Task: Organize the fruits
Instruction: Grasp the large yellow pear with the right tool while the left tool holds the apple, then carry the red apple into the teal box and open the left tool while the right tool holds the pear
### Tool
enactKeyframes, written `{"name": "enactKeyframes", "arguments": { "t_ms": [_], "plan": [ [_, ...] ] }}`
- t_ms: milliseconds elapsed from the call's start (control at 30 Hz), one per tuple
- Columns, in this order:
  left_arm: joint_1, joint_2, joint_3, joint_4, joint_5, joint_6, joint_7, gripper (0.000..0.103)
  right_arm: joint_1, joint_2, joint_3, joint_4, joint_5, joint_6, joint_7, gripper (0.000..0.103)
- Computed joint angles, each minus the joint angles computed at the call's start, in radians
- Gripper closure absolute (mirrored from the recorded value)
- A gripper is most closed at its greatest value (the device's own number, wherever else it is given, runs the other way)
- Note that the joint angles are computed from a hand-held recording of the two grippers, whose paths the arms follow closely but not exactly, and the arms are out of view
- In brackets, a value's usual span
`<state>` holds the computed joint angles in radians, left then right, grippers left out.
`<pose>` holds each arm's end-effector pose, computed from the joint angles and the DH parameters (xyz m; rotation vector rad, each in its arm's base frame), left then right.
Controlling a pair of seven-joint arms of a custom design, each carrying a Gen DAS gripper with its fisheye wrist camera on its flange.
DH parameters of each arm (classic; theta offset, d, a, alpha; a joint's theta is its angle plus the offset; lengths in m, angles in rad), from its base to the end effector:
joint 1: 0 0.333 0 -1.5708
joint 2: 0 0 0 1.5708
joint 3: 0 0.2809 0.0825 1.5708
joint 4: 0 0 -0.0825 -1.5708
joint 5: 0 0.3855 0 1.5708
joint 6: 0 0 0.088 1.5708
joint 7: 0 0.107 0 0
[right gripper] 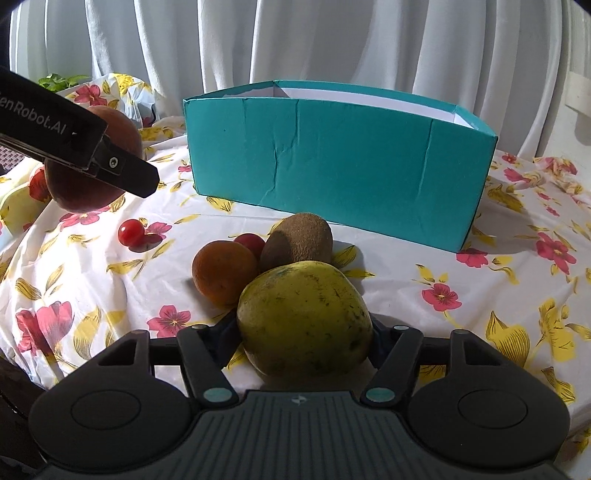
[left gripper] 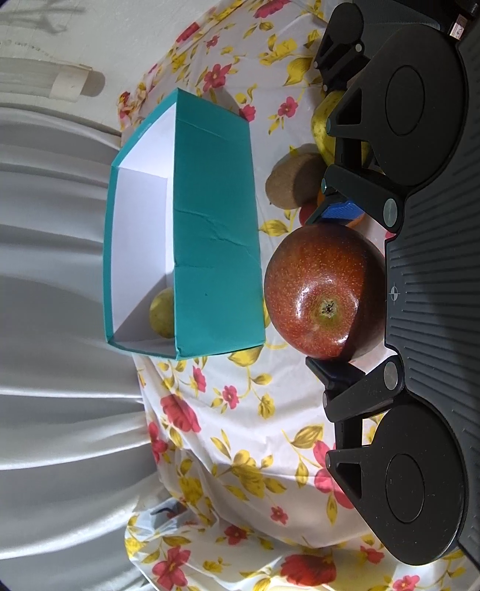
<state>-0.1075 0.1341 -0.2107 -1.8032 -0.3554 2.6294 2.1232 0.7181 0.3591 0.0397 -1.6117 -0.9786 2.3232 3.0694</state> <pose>0.6160 -0.1875 0.5132 -1.2217 2.3451 -0.9137 0.5104 0.4582 0.4301 -1.5675 1.8676 -0.8408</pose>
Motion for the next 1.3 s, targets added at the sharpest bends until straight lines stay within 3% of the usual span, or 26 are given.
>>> {"name": "enactKeyframes", "arguments": {
  "t_ms": [233, 600, 900, 1300],
  "plan": [
    [-0.003, 0.015, -0.005, 0.035, 0.004, -0.011, 0.001, 0.027, -0.007, -0.04, -0.001, -0.037, -0.005, 0.026, 0.056, 0.037],
    [-0.031, 0.09, -0.016, 0.186, 0.088, -0.006, -0.067, 0.027, -0.027, -0.124, 0.03, -0.04, -0.119, -0.103, 0.154, 0.037],
    [-0.074, 0.234, -0.022, 0.408, 0.186, 0.003, -0.151, 0.027, -0.043, -0.159, 0.052, -0.025, -0.205, -0.229, 0.221, 0.037],
    [-0.148, 0.503, 0.006, 0.772, 0.339, -0.118, -0.283, 0.027, -0.043, -0.148, 0.068, 0.027, -0.231, -0.364, 0.224, 0.037]
  ]
}}
